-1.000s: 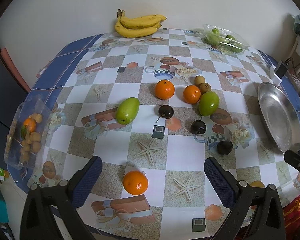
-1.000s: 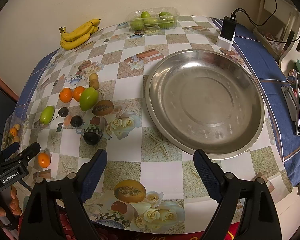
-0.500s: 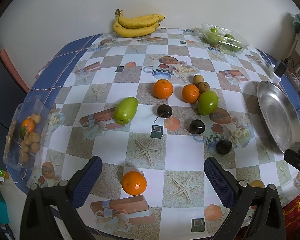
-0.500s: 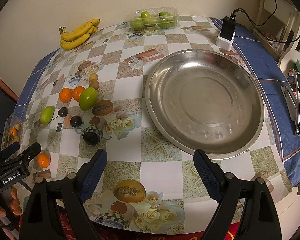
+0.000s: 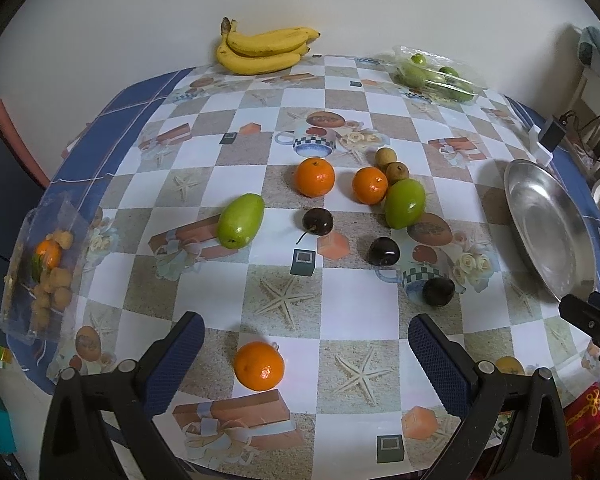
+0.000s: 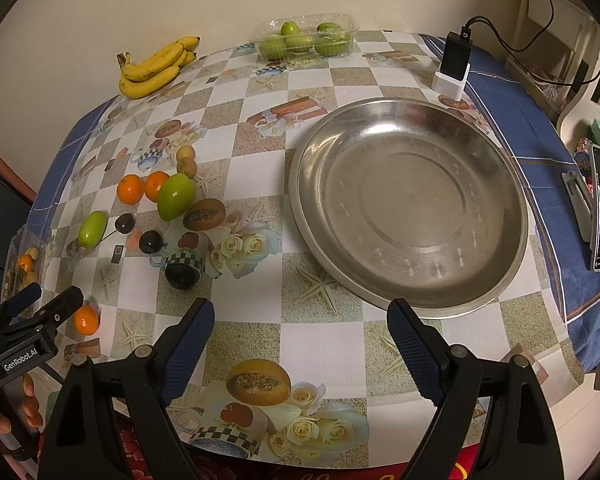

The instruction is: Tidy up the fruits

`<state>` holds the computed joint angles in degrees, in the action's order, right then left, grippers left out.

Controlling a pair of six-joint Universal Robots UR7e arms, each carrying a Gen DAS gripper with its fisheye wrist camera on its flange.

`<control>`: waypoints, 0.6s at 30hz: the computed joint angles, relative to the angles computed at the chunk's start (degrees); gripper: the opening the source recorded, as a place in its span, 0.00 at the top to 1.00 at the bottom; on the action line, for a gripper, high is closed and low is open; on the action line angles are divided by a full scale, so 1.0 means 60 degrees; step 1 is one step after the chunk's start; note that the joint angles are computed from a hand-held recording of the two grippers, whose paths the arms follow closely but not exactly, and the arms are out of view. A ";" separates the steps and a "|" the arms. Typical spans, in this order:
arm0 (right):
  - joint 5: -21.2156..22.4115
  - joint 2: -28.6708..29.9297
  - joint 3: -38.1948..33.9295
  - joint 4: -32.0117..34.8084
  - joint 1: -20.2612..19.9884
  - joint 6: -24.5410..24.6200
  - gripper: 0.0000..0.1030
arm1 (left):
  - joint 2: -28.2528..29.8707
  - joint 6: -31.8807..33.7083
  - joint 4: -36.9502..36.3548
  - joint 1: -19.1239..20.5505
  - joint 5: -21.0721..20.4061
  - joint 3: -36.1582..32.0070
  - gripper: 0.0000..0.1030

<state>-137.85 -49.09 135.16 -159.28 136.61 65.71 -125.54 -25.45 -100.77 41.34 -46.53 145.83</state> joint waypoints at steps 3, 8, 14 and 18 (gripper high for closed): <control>0.0012 -0.0007 0.0013 0.0016 -0.0001 0.0010 0.14 | -0.0064 0.0083 0.0000 -0.0067 0.0050 0.0043 0.00; 0.0012 0.0034 0.0015 0.0010 -0.0044 -0.0018 0.14 | -0.0127 0.0289 -0.0220 -0.0060 0.0086 0.0112 0.00; 0.0035 -0.0001 -0.0040 0.0176 -0.0038 0.0023 0.14 | -0.0170 0.0431 -0.0360 -0.0012 0.0089 0.0150 0.00; 0.0046 0.0004 -0.0058 0.0230 -0.0053 0.0028 0.14 | -0.0168 0.0535 -0.0495 0.0015 0.0106 0.0191 0.00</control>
